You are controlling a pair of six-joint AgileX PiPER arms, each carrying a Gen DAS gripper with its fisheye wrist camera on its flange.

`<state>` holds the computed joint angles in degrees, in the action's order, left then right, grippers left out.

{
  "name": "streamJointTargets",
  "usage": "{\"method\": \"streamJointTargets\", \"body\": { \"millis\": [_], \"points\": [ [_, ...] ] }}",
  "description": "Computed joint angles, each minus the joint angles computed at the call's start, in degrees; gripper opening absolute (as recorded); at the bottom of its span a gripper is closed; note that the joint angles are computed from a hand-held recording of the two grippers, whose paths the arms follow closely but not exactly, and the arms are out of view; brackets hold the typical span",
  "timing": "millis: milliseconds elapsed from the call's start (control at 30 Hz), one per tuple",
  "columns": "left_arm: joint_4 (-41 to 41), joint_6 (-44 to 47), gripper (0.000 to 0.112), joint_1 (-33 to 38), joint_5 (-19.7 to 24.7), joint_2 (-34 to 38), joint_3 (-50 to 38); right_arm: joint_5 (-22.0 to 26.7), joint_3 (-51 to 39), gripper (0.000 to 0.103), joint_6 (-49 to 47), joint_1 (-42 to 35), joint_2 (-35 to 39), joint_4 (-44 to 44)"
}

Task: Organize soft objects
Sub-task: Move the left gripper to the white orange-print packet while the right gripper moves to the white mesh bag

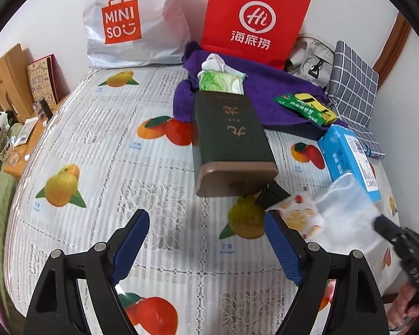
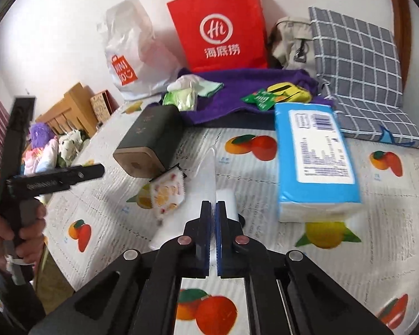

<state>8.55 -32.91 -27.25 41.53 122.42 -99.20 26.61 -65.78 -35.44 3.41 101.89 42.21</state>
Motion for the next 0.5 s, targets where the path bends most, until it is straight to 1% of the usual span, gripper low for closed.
{"method": "streamJointTargets", "body": {
  "millis": [100,200,367,500],
  "points": [
    [-0.35,-0.13,0.083,-0.89,0.26,1.03,-0.73,2.43,2.36,0.003,-5.64,-2.80,-2.36,5.15],
    [-0.06,-0.22,0.083,-2.34,0.93,2.36,-2.09,4.74,5.91,0.003,-13.61,-6.35,-5.11,13.49],
    [0.10,-0.03,0.083,-4.34,2.73,4.46,-4.94,6.00,8.79,0.003,-17.38,-9.28,-8.14,17.15],
    [0.17,0.05,0.083,-5.31,3.88,5.73,-6.65,7.64,10.99,0.003,-21.86,-12.37,-11.93,20.94]
  ]
}}
